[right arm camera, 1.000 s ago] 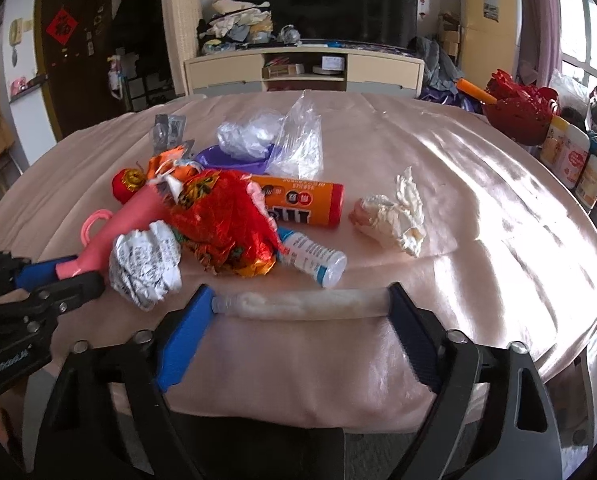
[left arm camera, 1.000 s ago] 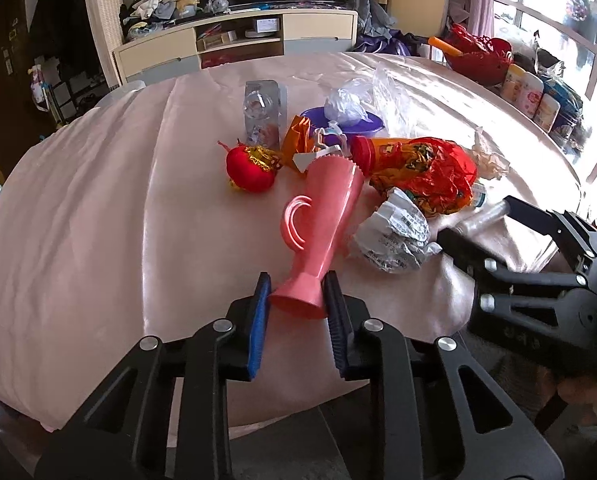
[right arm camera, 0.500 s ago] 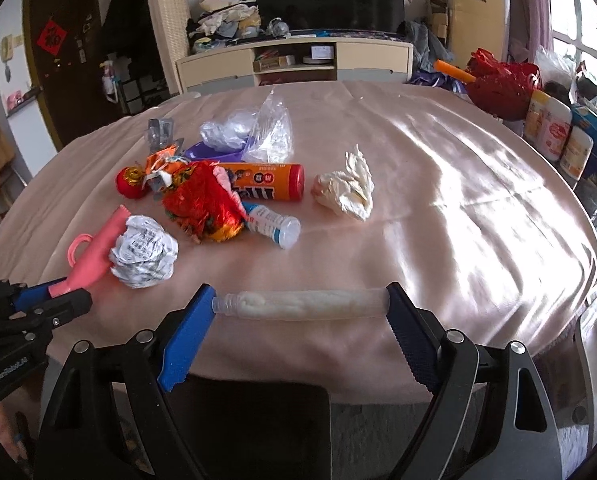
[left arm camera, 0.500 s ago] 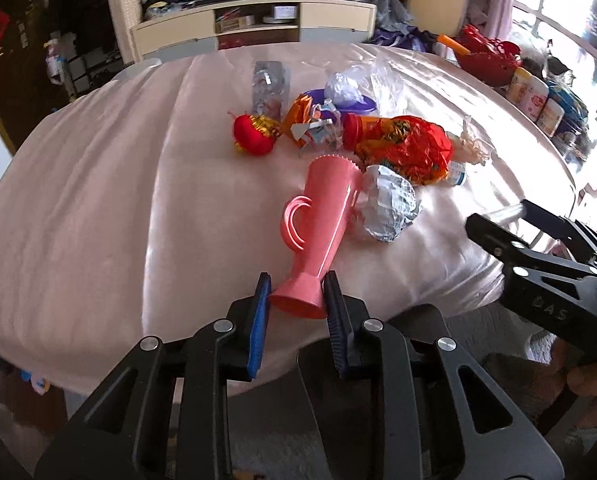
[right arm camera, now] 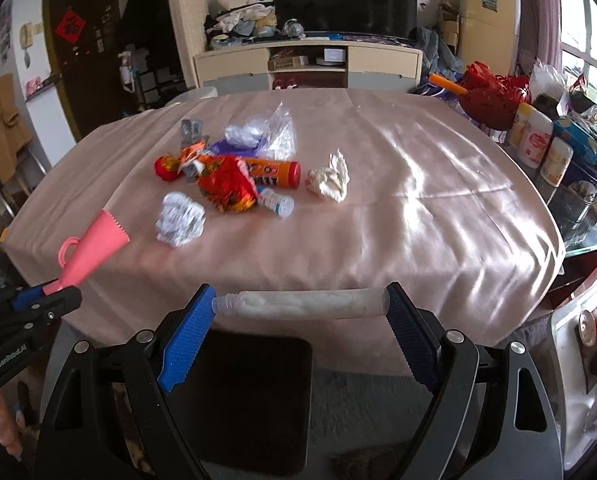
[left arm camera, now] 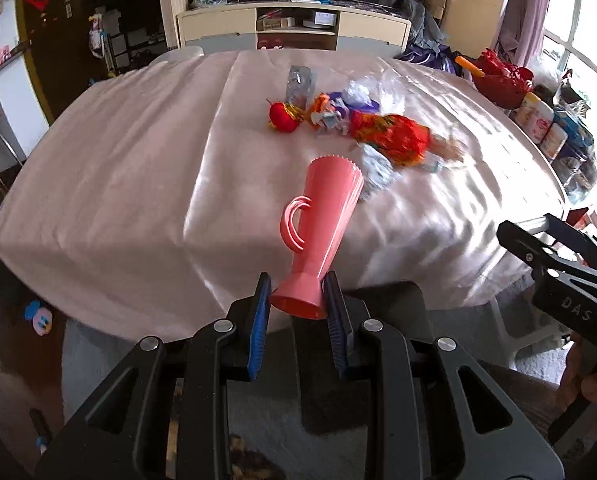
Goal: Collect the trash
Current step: 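Carry both items over the black bin and open both tools to drop them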
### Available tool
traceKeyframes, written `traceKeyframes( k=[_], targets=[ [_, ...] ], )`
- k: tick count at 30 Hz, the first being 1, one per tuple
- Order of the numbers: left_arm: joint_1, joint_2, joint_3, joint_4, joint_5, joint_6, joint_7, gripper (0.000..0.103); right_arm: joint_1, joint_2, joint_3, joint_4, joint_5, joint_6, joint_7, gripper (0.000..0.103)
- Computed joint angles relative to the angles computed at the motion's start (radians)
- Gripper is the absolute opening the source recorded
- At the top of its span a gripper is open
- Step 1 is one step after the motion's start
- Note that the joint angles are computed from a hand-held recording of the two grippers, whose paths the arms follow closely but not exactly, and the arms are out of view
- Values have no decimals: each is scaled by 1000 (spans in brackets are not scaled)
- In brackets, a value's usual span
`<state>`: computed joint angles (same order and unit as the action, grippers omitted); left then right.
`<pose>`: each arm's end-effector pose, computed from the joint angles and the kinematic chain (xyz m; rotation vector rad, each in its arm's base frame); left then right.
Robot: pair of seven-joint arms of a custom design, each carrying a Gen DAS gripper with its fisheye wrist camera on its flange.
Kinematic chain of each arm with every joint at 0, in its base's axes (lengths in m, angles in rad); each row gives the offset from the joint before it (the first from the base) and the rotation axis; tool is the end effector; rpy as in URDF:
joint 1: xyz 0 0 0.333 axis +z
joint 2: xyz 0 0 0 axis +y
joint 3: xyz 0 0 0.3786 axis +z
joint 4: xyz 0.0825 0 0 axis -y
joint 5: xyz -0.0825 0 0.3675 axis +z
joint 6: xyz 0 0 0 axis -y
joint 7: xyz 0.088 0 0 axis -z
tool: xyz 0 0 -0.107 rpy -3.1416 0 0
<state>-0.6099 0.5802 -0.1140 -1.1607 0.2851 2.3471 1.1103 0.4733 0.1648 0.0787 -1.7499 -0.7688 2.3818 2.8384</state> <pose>0.6109 -0.4939 0.5879 -1.5463 2.2375 -0.7824 0.5548 0.3288 0.5936 -1.5209 2.0079 -0.7596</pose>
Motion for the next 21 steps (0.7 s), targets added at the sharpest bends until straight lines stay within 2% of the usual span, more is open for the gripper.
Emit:
traceKeyframes(
  k=[4,8,16,21],
  targets=[
    [-3,-65,-15,-123,-10,32,-32,25,3,-32,15,-49,29,1,-15,86],
    [8,-82,-45,-189,-46,24,-31,25,-9,-41,28,-100,112,36,-36,86],
    [9,-41,-74,-201,-106,-7,31,25,-33,-2,33,-155,296,160,-101,86],
    [10,-12,-78,-198,-147,-50,45,25,-25,28,24,-142,329,177,-114,86]
  ],
)
